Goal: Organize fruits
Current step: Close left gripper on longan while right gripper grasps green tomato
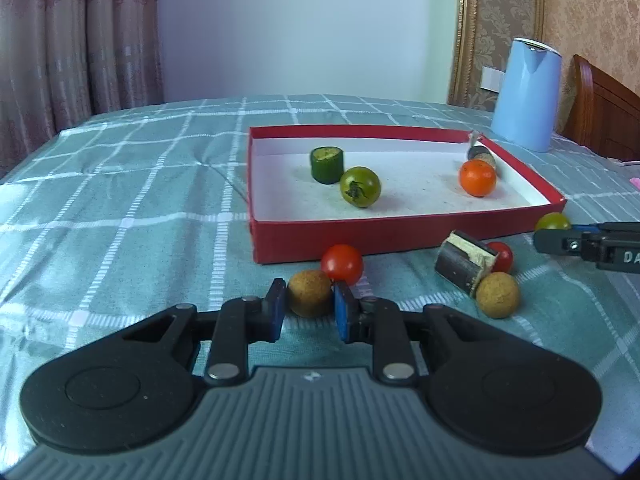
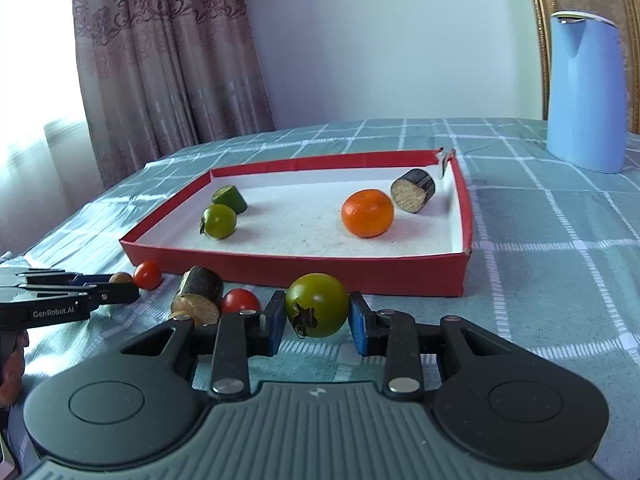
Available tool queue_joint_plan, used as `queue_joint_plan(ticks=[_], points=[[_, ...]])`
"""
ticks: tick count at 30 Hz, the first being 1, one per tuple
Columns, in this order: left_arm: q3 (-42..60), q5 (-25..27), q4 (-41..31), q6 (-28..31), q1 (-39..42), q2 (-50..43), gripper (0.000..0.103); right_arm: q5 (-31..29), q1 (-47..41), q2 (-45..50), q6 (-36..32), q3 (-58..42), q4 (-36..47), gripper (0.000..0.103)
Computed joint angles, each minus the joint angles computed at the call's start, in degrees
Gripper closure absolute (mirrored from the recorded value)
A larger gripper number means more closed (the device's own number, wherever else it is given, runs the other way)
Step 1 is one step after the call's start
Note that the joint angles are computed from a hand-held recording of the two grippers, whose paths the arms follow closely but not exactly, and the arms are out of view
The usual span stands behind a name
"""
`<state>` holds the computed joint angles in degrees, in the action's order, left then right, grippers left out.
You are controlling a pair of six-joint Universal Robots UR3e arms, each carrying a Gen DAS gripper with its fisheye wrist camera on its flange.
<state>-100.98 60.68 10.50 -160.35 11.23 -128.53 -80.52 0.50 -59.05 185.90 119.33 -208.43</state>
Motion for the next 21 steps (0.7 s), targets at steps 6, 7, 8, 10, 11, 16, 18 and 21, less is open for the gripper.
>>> queue_joint_plan(ticks=[6,7,8,10,11,16,18,21], points=[[-0.5,5.1,3.0,-0.9,-1.7,-0.3,0.08,-1.4,0.4,0.0,-0.1,0.7,-2.0,0.07],[-0.5,5.8,3.4,-1.4,-1.9,-0.3,0.08,-1.5,0.4,0.0,0.0,0.7,-2.0,0.07],[-0.5,6.5,3.7,-1.8,-2.0,-0.4,0.08,-1.8,0.6,0.0,0.0,0.6,-1.9,0.07],[-0.3,8.1,4.3,-2.6,-2.5,-0.6,0.08,-2.3,0.8,0.0,0.0,0.4,-1.5,0.07],[-0.1,9.5,4.4,-2.8,-2.9,-0.7,0.08,-2.3,0.8,-0.1,-0.1,0.3,-1.0,0.07],[0.2,12.6,5.4,-3.5,-4.0,-1.1,0.08,-2.5,0.9,-0.2,0.2,0.0,-0.2,0.07],[0.1,12.8,5.3,-3.4,-4.0,-1.0,0.08,-2.5,0.8,-0.1,-0.2,0.0,-0.5,0.07],[-0.7,12.1,6.3,-3.1,-3.9,-0.6,0.08,-2.8,1.1,-0.2,-1.0,-0.1,-0.7,0.07]])
